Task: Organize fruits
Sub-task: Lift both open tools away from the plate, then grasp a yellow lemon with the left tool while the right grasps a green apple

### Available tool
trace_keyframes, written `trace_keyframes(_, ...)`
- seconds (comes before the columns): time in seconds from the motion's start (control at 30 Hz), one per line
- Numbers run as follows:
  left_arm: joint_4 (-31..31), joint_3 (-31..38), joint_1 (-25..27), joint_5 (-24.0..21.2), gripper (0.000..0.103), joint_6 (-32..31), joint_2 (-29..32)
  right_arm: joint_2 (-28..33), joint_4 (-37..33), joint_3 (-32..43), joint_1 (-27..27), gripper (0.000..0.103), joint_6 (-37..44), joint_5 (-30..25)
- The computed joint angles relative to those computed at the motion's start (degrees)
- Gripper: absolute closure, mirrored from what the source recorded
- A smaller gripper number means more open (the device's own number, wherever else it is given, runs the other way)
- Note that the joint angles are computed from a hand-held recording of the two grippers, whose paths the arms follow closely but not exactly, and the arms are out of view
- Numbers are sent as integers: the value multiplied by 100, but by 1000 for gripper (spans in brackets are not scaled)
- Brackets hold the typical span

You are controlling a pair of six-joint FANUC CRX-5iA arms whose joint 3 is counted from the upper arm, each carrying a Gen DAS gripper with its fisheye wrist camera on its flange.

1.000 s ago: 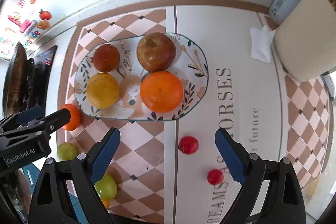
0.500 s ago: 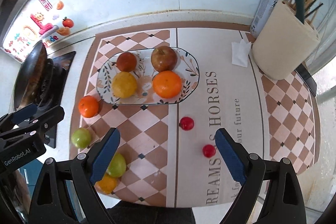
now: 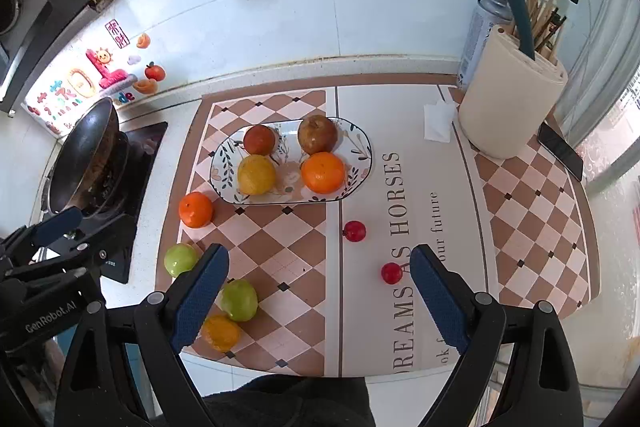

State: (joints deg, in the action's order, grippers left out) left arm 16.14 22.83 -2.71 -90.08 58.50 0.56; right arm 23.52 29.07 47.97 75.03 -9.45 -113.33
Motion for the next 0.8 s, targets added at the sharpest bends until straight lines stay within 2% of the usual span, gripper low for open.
trace_keyframes(0.2,90,-84,51,35,15,-26,-50,-198,19,-295,44,9,-212,210)
trace_keyframes(0.27,41,-106,62,82,15,25,-49,-348,-73,-541,20,9,-301,468)
trace_keyframes(0.33,-112,-95,42,84,2,76,-9,-610,-267,-1027,-50,9,-434,1015)
trace_keyframes(0.37,-192,-123,46,110,2,105,-10,-699,-413,-1206,-107,9,-447,1257)
trace_keyframes(0.47,-667,-251,26,198,2,212,-17,-1037,-1039,-1974,-368,9,-455,2433)
trace_keyframes(0.57,-1265,-455,-4,299,2,315,-59,-1014,-1911,-2384,-740,9,-45,3402)
trace_keyframes(0.8,-2208,-873,96,102,2,699,-9,-687,-3360,-2760,-1356,9,630,4609)
